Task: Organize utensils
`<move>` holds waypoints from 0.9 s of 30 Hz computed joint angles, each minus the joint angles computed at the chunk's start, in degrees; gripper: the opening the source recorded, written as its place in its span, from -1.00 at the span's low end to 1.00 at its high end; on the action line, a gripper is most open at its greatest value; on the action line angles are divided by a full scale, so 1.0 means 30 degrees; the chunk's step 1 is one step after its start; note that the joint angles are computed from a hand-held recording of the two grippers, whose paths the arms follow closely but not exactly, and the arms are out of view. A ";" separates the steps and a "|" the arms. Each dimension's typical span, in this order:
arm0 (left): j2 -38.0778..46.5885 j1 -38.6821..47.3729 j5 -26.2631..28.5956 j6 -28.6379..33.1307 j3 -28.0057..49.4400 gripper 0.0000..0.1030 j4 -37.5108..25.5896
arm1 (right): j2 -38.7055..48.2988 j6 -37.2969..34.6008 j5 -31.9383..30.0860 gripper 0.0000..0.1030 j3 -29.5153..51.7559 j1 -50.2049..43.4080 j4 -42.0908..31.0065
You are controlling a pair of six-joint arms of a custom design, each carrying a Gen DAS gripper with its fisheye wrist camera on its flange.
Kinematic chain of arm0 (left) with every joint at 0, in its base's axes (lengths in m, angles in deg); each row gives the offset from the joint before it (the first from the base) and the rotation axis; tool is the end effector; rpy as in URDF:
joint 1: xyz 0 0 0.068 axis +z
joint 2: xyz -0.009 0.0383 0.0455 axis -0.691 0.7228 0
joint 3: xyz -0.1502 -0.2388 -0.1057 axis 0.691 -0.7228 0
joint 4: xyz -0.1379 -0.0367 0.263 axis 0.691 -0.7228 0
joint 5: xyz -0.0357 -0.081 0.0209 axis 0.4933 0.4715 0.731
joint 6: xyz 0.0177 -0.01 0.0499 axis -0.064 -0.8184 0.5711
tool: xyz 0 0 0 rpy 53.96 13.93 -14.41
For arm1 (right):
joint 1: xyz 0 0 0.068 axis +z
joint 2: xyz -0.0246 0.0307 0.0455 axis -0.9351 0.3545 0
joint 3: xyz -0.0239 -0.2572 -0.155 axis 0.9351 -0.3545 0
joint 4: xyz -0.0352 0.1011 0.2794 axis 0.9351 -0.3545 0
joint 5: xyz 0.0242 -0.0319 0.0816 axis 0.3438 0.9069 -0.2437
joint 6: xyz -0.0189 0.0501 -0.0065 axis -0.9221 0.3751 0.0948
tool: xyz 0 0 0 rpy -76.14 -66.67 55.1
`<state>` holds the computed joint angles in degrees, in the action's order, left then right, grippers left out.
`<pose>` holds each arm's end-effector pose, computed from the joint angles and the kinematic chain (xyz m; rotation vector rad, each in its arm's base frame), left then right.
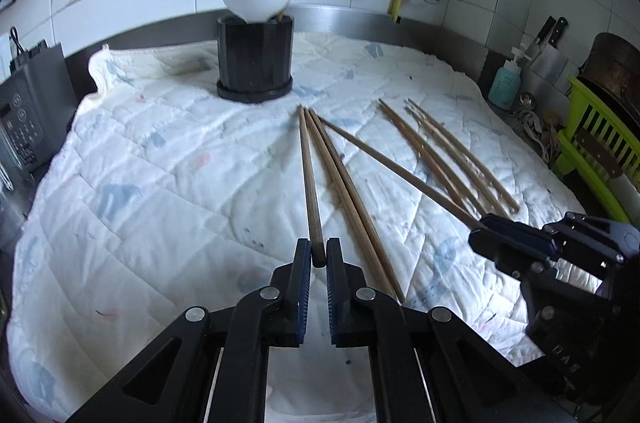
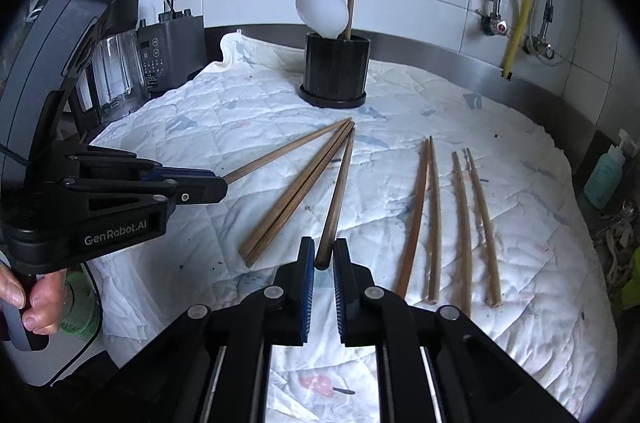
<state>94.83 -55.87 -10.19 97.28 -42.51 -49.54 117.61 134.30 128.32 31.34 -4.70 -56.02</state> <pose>0.2675 -0.0719 0.2047 0.7795 2.2679 -0.4470 0.1609 0.2801 0.2510 -0.0410 2.2922 -0.0710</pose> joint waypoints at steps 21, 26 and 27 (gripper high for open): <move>0.0758 0.1200 0.0955 -0.0828 0.4928 -0.87 -0.0587 | -0.2276 -0.5203 0.0891 -0.82 0.0742 -0.3123 0.2349; 0.1016 0.1207 0.0957 -0.1089 0.5375 -0.87 -0.0466 | -0.2517 -0.3707 -0.1100 -0.82 -0.0526 -0.3181 0.2685; 0.1034 0.1206 0.0964 -0.1111 0.5428 -0.87 -0.0409 | -0.2490 -0.3328 -0.1276 -0.82 -0.0845 -0.3036 0.2666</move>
